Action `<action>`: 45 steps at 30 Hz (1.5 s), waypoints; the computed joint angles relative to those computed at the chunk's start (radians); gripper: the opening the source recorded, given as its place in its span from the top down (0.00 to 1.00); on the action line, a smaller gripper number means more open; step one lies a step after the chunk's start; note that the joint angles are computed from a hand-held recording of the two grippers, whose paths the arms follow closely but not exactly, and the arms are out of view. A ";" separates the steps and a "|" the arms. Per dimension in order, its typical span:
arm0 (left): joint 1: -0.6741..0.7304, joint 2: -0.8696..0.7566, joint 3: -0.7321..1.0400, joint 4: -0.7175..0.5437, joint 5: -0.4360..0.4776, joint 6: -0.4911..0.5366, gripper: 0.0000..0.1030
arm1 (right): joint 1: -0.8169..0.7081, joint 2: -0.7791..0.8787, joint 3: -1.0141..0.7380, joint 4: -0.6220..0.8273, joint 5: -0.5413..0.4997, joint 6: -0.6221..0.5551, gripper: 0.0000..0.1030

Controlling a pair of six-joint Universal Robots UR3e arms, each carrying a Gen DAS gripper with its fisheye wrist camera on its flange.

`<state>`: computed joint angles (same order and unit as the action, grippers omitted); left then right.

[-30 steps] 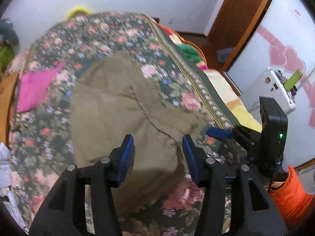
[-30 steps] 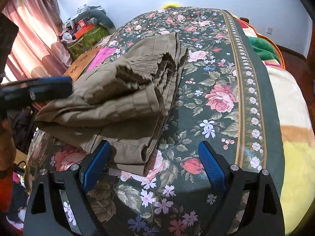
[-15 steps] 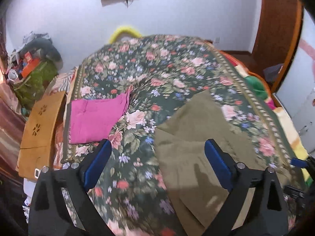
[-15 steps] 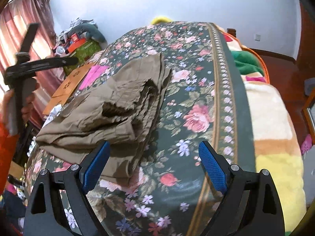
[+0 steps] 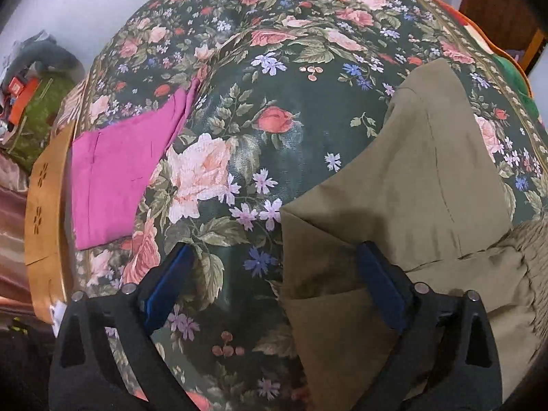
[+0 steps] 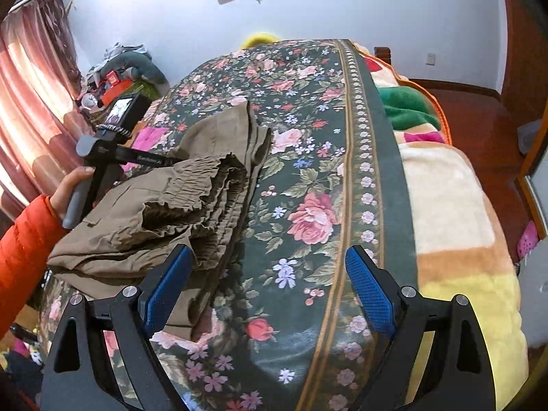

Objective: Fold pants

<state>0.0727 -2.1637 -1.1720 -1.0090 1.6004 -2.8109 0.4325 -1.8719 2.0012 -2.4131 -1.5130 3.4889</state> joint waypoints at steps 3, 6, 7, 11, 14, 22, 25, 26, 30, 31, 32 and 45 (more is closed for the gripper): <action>0.036 0.054 -0.094 0.032 -0.040 0.062 0.00 | 0.005 -0.005 -0.003 0.007 -0.016 -0.006 0.13; 0.053 0.112 -0.193 0.080 -0.034 0.096 0.00 | 0.007 -0.019 -0.007 0.016 -0.023 -0.002 0.13; 0.058 0.136 -0.230 0.096 -0.027 0.102 0.00 | 0.009 -0.026 -0.005 0.016 -0.025 0.001 0.13; 0.097 0.253 -0.379 0.133 -0.013 0.105 0.00 | 0.046 -0.033 -0.026 0.017 -0.057 0.019 0.13; 0.131 0.394 -0.529 0.161 -0.004 0.123 0.00 | 0.078 -0.029 -0.055 0.030 -0.077 0.024 0.13; 0.281 0.795 -0.830 0.078 -0.129 0.238 0.00 | 0.176 0.020 -0.112 0.030 -0.125 0.034 0.13; 0.347 0.955 -0.898 -0.039 -0.209 0.275 0.00 | 0.191 0.050 -0.111 0.005 -0.108 0.035 0.13; 0.361 0.986 -0.911 -0.061 -0.225 0.278 0.00 | 0.190 0.060 -0.108 -0.003 -0.099 0.034 0.13; 0.426 1.085 -0.946 -0.127 -0.278 0.291 0.00 | 0.187 0.114 -0.108 -0.009 -0.093 0.044 0.13; 0.444 1.107 -0.956 -0.134 -0.286 0.301 0.00 | 0.185 0.126 -0.108 -0.006 -0.090 0.047 0.13; 0.457 1.123 -0.965 -0.134 -0.291 0.309 0.00 | 0.176 0.141 -0.105 0.000 -0.077 0.044 0.13; 0.714 1.290 -1.081 -0.172 -0.319 0.444 0.08 | 0.164 0.085 -0.005 -0.034 -0.012 0.042 0.47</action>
